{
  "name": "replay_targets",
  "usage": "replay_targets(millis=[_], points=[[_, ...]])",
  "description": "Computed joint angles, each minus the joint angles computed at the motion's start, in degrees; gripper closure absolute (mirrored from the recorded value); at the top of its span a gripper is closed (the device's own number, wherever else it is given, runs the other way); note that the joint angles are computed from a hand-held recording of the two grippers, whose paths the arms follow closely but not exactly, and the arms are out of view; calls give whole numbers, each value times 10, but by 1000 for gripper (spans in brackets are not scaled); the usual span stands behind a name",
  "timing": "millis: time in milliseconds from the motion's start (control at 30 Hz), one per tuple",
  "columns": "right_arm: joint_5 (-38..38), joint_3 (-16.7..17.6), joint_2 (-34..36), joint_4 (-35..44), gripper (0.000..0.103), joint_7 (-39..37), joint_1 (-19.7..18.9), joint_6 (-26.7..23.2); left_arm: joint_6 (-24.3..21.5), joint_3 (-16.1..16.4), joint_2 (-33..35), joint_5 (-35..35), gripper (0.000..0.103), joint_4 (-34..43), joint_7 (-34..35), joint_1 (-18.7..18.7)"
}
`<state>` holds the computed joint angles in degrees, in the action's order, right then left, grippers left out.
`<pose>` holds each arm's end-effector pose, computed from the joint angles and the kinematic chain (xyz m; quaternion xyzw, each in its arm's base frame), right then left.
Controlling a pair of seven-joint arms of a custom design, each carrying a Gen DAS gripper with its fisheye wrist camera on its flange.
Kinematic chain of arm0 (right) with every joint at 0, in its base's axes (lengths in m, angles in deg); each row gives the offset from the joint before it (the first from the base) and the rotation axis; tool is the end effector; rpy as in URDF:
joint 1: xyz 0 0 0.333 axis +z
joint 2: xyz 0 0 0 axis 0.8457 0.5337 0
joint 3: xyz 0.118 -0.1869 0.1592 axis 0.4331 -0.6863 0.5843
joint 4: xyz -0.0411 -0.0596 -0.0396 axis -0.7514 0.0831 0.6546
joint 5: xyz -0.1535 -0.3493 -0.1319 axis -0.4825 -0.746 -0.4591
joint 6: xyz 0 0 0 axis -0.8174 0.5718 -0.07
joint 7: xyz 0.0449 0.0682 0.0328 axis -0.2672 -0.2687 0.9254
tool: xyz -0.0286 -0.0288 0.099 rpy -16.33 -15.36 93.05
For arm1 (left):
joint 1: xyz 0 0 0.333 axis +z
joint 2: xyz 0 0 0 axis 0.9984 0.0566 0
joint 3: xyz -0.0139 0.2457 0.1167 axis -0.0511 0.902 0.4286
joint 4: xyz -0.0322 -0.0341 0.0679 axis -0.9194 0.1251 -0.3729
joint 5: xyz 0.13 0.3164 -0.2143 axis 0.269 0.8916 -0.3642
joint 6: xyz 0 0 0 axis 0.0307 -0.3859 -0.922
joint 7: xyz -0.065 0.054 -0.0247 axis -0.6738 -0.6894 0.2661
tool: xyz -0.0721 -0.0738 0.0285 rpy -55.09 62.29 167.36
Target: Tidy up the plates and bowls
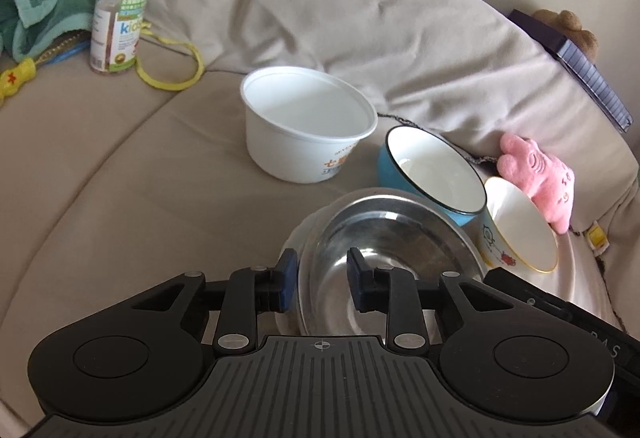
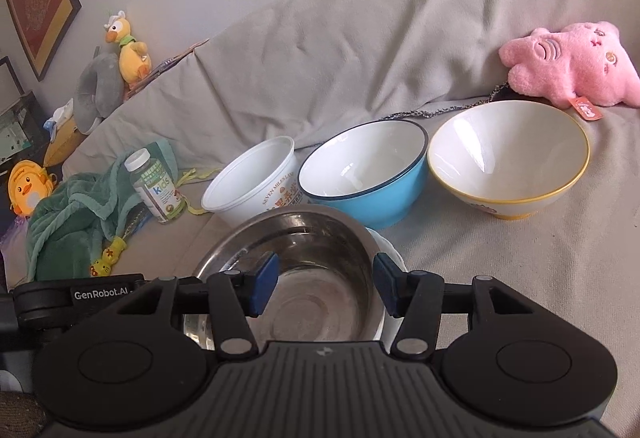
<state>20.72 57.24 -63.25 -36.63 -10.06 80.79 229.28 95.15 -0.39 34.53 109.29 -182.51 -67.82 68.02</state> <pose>0.5020 0.2407 0.4612 -0.7867 0.3713 0.0109 0.4931 0.3452 -0.3163 0.5296 -0.8655 0.3060 -0.2997 0.2598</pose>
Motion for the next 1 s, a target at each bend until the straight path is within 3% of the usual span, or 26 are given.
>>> replay_targets(millis=[233, 367, 500, 600, 767, 833, 900, 933, 1000], points=[[-8, -2, 16, 8, 50, 19, -8, -1, -34, -21, 2, 42, 74, 24, -9, 7], [22, -13, 14, 9, 48, 5, -21, -9, 35, 4, 21, 43, 74, 36, 16, 3], [30, -20, 37, 36, 47, 42, -43, 9, 114, 24, 86, 30, 74, 82, 81, 5], [12, -21, 76, 75, 47, 83, -62, 26, 161, 42, 164, 21, 74, 147, 181, 6], [-56, -12, 155, 158, 47, 178, -93, 37, 156, 69, 304, 26, 74, 307, 375, 7], [-97, -5, 196, 206, 47, 232, -104, 22, 178, 86, 365, -59, 74, 376, 499, 14], [-148, 2, 233, 249, 47, 285, -106, 29, 172, 83, 437, -209, 72, 462, 640, 41], [-160, 7, 246, 260, 47, 298, -108, 39, 157, 97, 470, -240, 71, 506, 665, 36], [-124, 31, 259, 267, 47, 270, -126, 59, 109, 112, 532, -223, 71, 598, 673, 26]])
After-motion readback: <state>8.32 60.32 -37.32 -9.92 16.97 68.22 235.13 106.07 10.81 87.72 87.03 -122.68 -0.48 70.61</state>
